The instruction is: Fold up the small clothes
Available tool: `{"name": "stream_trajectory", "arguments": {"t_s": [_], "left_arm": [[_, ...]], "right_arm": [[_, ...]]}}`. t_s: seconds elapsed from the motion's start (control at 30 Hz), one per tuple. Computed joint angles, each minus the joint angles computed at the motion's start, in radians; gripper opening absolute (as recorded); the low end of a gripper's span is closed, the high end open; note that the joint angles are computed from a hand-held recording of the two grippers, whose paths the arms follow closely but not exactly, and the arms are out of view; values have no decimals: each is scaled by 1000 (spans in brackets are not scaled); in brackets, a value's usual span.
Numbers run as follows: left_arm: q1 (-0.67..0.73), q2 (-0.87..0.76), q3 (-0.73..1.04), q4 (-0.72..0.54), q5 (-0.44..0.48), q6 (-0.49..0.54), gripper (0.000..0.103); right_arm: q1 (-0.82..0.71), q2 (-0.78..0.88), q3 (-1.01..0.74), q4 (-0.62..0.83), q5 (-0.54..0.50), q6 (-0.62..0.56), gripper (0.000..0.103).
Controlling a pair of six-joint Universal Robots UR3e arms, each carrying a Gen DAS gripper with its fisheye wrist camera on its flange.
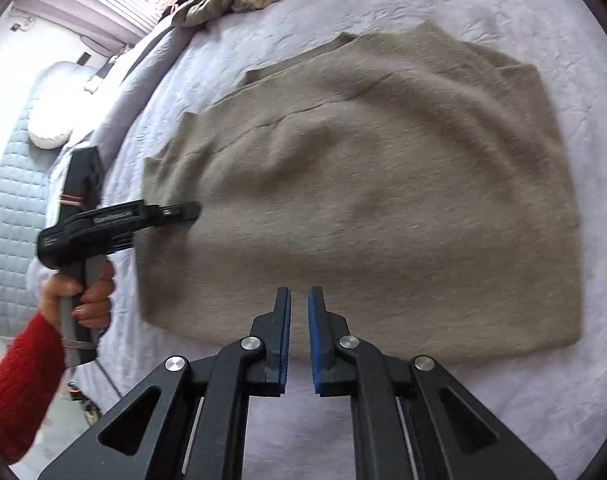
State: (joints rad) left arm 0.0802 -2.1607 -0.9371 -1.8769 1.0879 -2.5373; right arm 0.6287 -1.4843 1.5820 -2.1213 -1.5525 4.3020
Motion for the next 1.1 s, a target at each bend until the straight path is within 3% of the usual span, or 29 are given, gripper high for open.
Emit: {"name": "stream_trajectory", "arguments": {"t_s": [0.03,0.1,0.2,0.3,0.5,0.63,0.73,0.93,1.0,1.1], "left_arm": [[-3,9,-8,7,-1,-8,23],[-10,34,-31,31,-6,-31,20],[-12,97,-80,59,-34,-46,19],[-9,153,-92,35,-122,-44,19],[-117,147,44,30,-251,-185,19],[-218,124,146,27,-276,-232,19],[-347,97,189,91,-246,-284,19],[-646,-68,259,253,-26,-398,19],[-702,-117,287,285,48,-426,19],[-726,-116,295,297,87,-438,20]], "right_arm": [[3,-13,29,3,-5,3,9],[-6,-7,86,3,30,0,9],[-5,-3,199,-146,48,47,8],[2,-79,320,-259,45,99,8],[-38,-213,620,-598,90,216,8],[-7,-181,723,-837,64,329,8],[23,-141,812,-1037,34,417,8],[47,-34,933,-1368,1,525,5],[53,-6,971,-1460,-5,550,5],[46,20,998,-1536,6,556,5]]}}
